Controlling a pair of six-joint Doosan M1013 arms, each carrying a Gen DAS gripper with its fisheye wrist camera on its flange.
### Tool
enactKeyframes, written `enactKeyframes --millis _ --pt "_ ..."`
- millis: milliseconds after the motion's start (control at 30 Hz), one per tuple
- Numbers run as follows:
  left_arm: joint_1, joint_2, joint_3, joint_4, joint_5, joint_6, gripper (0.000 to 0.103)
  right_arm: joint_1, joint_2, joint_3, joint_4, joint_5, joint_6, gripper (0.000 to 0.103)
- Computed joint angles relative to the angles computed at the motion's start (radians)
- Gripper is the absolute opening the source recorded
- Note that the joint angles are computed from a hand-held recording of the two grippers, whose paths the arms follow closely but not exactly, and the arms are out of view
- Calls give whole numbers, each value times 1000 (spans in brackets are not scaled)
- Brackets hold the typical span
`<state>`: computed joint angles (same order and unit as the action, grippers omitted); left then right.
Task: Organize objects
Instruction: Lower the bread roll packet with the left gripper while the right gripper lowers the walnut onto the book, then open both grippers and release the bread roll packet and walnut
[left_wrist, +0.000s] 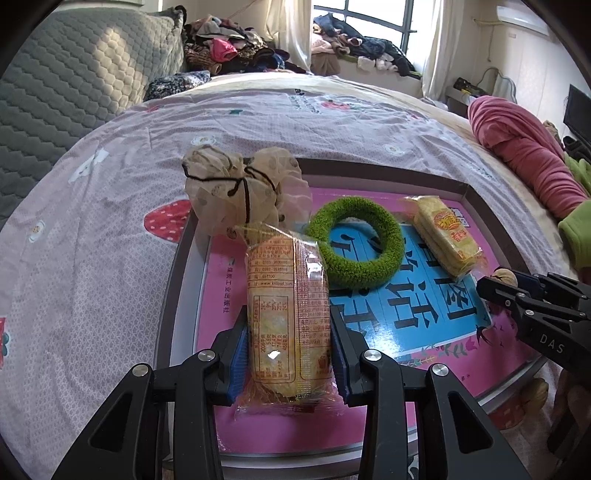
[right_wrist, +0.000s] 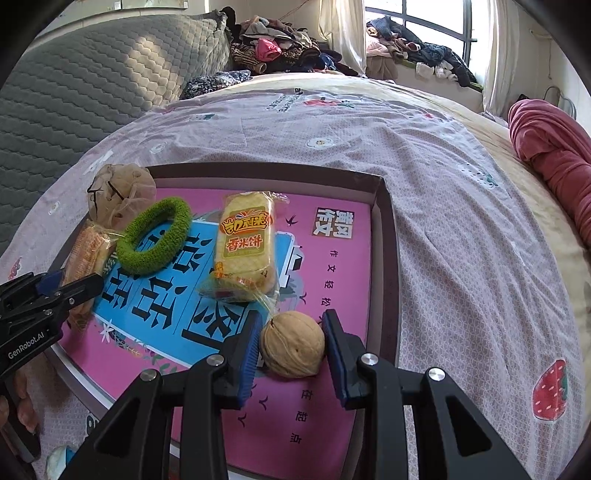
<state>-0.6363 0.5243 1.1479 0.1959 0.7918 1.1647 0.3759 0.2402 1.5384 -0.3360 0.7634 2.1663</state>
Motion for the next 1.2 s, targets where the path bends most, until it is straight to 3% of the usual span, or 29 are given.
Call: enactKeyframes --millis 400,467,733,800,833,867,1200 --pt "-1 -1 1 14 0 -6 44 3 2 -4 -12 13 13 36" --pt "-1 -1 1 15 3 -7 53 2 2 -4 -8 11 9 39" --pt "-1 -6 5 16 -7 -10 54 5 -3 -6 -25 10 14 56" --pt "-2 -9 7 18 -12 -9 62 5 -9 -3 -29 5 20 57" --pt "-2 -11 8 24 -16 -12 71 5 -10 -2 -33 3 24 58" --pt "-3 -13 10 30 -20 -14 72 6 -10 -3 -37 2 28 59" --pt "-4 -22 17 50 -28 -33 73 7 -11 -7 -48 2 38 60"
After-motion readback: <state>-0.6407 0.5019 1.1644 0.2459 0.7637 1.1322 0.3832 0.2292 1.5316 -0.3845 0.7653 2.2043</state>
